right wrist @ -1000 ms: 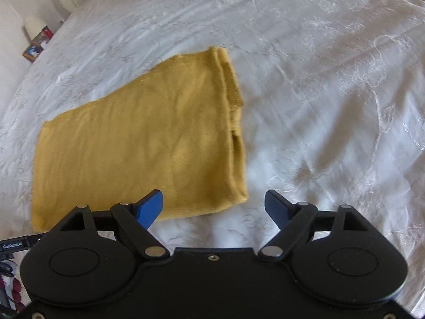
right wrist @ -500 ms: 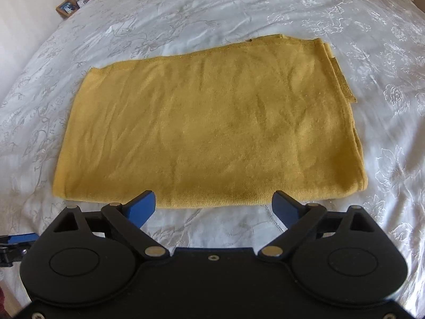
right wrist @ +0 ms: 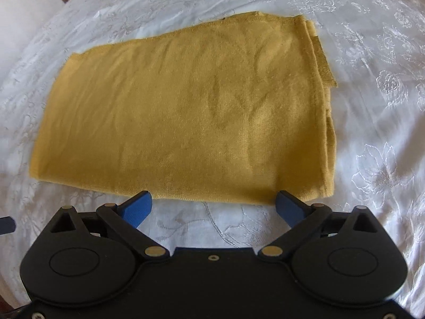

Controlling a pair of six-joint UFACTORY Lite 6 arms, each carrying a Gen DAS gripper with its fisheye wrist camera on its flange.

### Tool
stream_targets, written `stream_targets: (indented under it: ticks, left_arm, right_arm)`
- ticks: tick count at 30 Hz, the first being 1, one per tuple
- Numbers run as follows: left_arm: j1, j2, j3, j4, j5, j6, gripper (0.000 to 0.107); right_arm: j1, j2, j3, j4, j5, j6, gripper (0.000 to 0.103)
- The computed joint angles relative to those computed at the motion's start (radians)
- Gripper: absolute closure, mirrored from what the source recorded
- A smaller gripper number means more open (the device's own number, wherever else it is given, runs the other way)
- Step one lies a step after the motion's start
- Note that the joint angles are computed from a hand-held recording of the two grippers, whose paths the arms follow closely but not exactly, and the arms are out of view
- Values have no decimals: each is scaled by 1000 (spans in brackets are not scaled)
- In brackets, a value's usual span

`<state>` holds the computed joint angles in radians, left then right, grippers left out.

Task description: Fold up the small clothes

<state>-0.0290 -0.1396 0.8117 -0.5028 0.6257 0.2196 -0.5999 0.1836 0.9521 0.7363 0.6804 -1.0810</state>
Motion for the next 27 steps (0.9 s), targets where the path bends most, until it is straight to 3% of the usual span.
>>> stream_targets:
  ticks: [4,11,18,27]
  left_arm:
    - [-146,116,112,47,-67,-128,19]
    - [-312,366,366,161,-116,-329,19]
    - [-365,559,604,268,-68,-409,19]
    - [-348,833,948,315,38,-392,19]
  right_arm:
    - [-190,90,143,86,173,-124,1]
    - [-290,466,598,107,379,13,1]
    - [-253,780,957,90,514,132,1]
    - [-213,1029,1257,177,664,258,0]
